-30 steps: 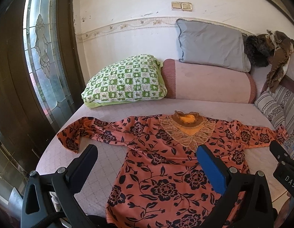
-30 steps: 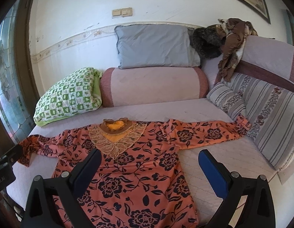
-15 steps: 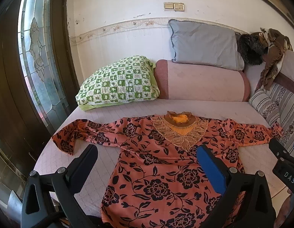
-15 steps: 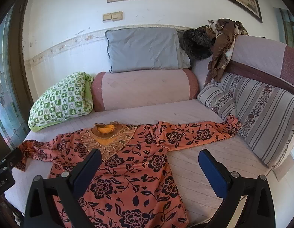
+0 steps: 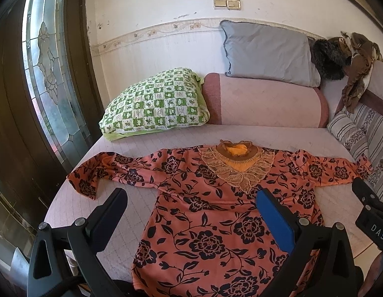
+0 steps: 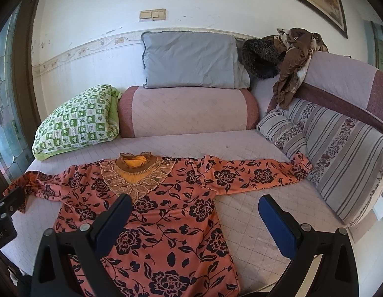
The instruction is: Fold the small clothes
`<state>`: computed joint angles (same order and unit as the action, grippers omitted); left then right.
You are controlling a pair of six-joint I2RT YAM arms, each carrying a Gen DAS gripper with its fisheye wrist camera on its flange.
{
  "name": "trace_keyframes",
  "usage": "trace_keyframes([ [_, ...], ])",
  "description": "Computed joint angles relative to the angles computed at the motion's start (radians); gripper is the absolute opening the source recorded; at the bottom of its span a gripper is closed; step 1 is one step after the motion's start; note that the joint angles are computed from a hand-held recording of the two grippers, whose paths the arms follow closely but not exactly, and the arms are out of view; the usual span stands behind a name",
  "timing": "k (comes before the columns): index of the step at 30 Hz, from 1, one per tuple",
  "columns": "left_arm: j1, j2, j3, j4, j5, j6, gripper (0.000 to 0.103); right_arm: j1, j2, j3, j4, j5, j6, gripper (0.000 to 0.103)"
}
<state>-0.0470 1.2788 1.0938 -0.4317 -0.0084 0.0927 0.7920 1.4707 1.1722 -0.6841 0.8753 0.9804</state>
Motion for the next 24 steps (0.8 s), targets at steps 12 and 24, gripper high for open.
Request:
trace_keyframes([
  [12,0.008,0.094,-0.002,0.066,-0.014,0.008,0.103,-0.044,0.080,0.031,0.060,-0.049,-0.066,0.103],
  [24,0.004,0.386,0.072,0.289,-0.034,-0.007,0.103,-0.294,0.154,-0.106,0.406,-0.326,-0.239,0.103],
])
